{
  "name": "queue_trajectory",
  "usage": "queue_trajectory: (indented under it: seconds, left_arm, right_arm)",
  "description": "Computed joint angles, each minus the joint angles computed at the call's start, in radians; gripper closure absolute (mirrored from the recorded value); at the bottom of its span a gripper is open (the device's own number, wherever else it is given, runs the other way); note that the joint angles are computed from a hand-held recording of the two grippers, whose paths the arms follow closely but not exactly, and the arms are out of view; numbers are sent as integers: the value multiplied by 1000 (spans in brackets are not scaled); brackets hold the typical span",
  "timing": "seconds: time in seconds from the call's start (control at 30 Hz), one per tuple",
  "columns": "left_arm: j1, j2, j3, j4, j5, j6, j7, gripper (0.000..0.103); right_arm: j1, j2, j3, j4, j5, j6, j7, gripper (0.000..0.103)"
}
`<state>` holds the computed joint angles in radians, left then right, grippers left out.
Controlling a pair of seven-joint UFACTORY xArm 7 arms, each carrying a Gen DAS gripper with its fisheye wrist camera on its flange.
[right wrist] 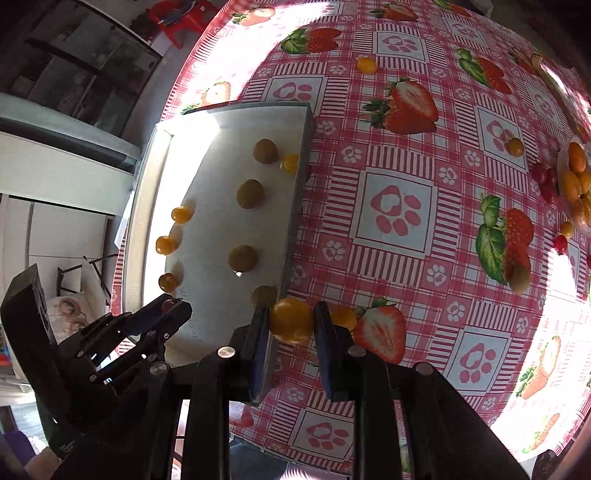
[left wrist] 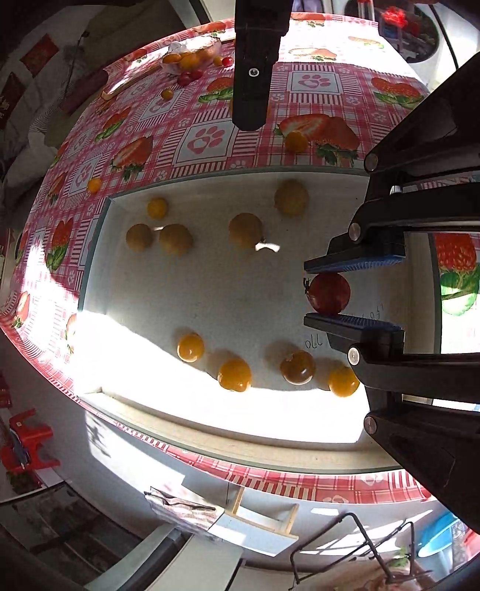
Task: Organize fruits
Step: 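Carry both tomatoes over the white tray and open both grippers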
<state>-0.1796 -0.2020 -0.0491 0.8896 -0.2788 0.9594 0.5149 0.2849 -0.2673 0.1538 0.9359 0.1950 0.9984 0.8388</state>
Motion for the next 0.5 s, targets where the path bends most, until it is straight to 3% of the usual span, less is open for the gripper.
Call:
queue_trajectory:
  seconds: [0.5]
  left_arm:
    - [3,5,-5,-46,41,-75,-18,80]
  right_arm:
    - [-17,295,-22,202,16,-40,-124,76]
